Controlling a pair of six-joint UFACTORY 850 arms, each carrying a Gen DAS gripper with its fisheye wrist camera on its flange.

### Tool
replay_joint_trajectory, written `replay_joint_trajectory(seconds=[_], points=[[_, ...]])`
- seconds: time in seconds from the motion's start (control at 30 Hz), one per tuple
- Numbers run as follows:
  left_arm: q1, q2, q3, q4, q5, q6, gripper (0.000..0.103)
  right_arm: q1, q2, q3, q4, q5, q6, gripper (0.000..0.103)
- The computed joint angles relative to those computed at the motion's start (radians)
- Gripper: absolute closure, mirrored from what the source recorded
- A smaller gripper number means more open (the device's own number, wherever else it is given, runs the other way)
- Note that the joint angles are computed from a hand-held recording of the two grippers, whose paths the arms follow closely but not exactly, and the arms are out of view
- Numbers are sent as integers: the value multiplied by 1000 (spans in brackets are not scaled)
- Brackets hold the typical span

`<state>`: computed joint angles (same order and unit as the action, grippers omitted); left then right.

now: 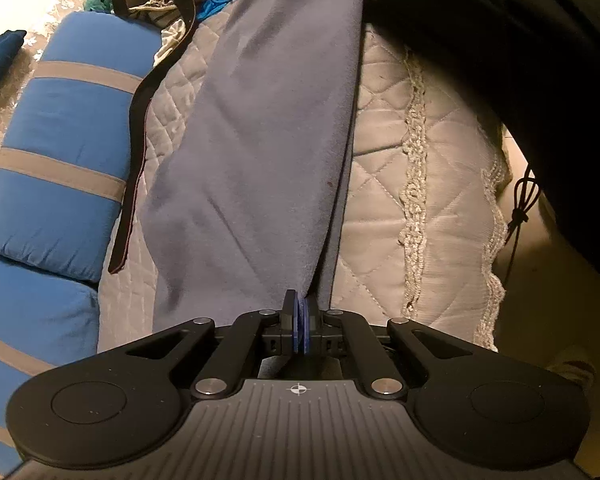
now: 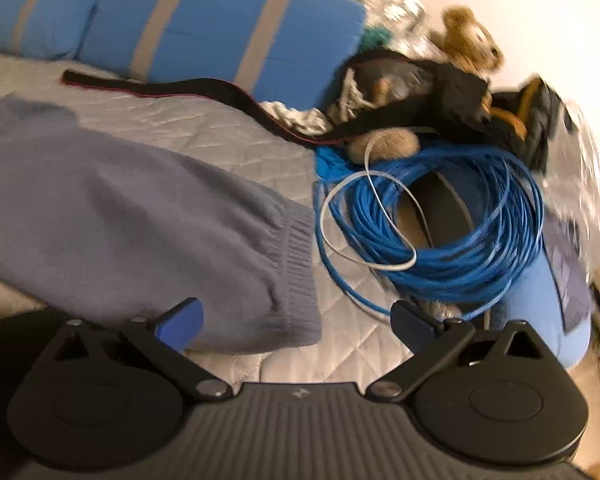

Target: Fold clothes

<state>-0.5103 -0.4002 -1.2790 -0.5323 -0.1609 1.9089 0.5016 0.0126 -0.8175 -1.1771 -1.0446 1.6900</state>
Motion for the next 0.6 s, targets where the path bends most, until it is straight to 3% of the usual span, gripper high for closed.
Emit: replay_joint_trajectory(seconds=[0.17,0.2,0.3,0.33,0.47,0.6], points=[[-4,-9,-22,169,-33,-198,98,-11,35,14,-57,108,125,0],[-5,-11,-35,202,-56,-245,93,-5,29,5,-70,116,120,0],[20,-24,-110,99,-209,-228,56,11,6,-24,-103,140,105,0],[30,-30,-139,66,-268,-230,52,12,-3,-37,-109,155,101,0],[77,-80,-276,-49,-435,-270,52,17,-56,-102,-139,233,98,0],[118,-178,-439,-156,-507,-312,52,17,-135,-189,-161,302,105,0]])
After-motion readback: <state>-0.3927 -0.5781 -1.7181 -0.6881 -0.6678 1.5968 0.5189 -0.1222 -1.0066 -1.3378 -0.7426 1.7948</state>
